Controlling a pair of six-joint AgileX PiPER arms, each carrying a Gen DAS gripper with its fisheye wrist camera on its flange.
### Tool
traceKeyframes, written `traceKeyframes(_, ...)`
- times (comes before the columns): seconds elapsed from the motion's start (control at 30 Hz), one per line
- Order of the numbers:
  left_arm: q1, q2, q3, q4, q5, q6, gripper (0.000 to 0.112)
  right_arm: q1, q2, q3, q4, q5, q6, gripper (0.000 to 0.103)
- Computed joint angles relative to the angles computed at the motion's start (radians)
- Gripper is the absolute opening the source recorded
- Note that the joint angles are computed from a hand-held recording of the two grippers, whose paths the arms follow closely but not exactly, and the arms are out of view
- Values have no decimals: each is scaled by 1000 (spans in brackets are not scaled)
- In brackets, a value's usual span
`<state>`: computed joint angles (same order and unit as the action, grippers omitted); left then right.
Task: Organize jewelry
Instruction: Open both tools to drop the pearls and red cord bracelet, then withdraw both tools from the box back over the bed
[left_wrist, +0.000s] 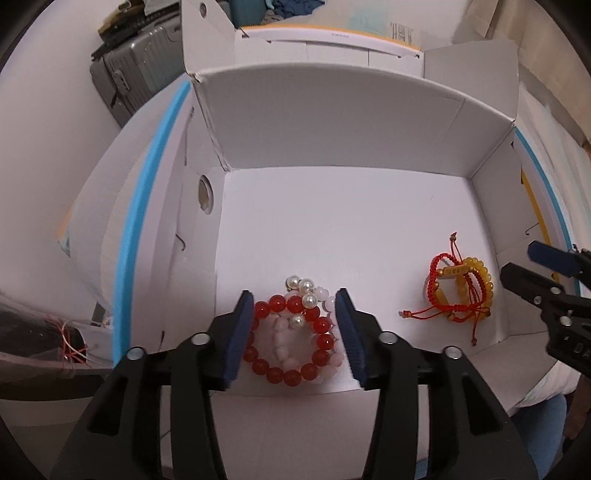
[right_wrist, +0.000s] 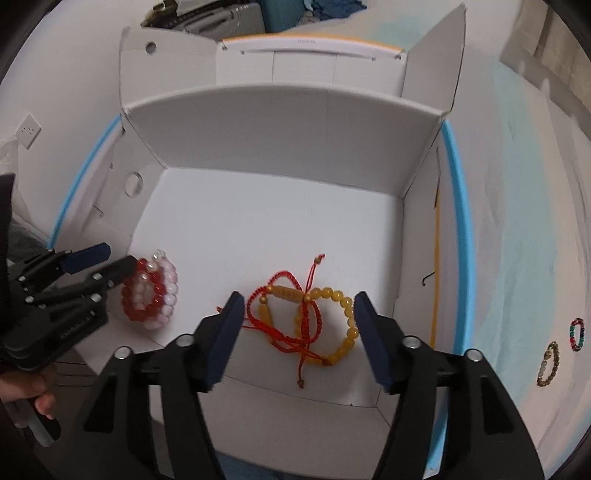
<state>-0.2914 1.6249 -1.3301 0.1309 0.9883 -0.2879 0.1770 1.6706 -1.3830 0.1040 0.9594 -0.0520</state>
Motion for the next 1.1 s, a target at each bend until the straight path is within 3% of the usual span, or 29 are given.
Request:
traceKeyframes(0.37,-83,-43,-43,65,47,-74,72,-25,-109,-3,-12,26,-4,82)
traceKeyframes(0.7,-226,-31,-134,147,106,-178,93,-149,-201,5,24,60,-83,87)
traceKeyframes(0.87,-290,5,-211,170,140,-213,97,-234,-238,5,55,72,-143,93)
traceKeyframes(1.1,-386,76,-332,190,182,-256,97,-364,-252,-16,106,105,-231,94)
